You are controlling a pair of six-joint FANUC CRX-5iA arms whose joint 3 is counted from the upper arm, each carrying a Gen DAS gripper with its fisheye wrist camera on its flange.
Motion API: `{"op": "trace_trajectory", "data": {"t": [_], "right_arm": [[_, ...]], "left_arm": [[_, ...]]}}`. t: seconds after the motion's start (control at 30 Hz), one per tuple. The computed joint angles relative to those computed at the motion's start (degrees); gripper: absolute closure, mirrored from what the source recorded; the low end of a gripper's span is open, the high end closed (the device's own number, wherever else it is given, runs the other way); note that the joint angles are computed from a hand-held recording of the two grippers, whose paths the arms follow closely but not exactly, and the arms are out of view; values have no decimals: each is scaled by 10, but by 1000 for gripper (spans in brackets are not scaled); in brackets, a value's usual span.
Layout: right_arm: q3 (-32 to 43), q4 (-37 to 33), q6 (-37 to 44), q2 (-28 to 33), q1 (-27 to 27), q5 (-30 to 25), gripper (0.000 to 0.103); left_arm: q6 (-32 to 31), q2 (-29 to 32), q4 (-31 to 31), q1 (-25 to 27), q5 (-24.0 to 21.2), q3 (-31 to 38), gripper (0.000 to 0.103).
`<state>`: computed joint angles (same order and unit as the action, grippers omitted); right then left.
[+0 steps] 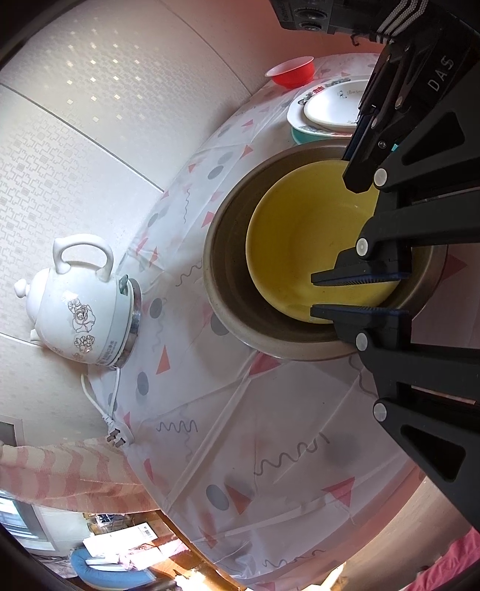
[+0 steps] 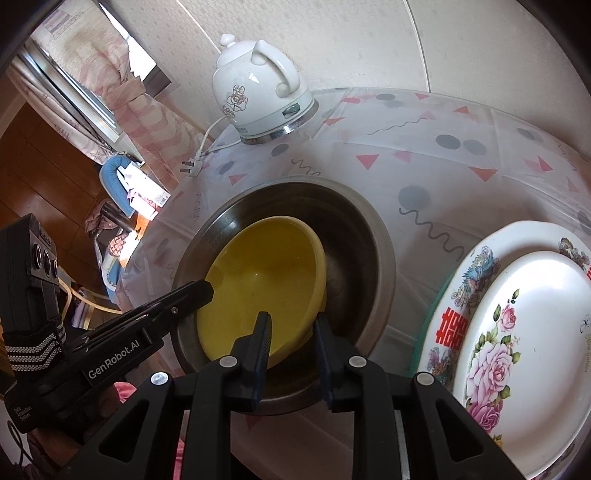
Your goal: Organize plates and bowls
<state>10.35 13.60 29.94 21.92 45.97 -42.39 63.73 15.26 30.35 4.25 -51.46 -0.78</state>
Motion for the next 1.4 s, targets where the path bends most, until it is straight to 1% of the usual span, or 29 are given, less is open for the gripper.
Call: {"op": "trace_trajectory", "data": {"t": [0.13,0.27,0.33,0.53,0.73,0.97,1.07,1.1,1.13,1.27,1.4], "right_arm": [[-1,27,-12,3,4,-10,80],[0,72,-28,12,9,-25,80],[0,101,-46,19,10,-31,81],[-2,150,-71,28,14,-49,86],[-26,130,-79,6,11,-19,86],[-84,182,-149,-34,14,4,85],[-103,201,-173,-48,15,1,85],[-109,204,-181,-54,14,2,83],[-114,204,-186,-58,13,3,81],[-140,224,-218,-78,12,1,81],[-160,238,-239,-94,11,-7,80]], "left_arm": [[-5,-2,-3,-2,3,-2,93],[-9,-3,-6,-5,7,-2,93],[-5,-2,-13,-8,7,-1,93],[-12,-6,-23,-12,12,-8,93],[-15,-5,-25,-16,14,-9,93],[-27,0,-18,-26,19,-2,93],[-33,11,-22,-37,10,14,93],[-32,16,-27,-41,6,21,93],[-27,22,-32,-44,-1,31,93],[7,57,-66,-59,-37,82,93],[23,77,-83,-70,-44,108,93]]}}
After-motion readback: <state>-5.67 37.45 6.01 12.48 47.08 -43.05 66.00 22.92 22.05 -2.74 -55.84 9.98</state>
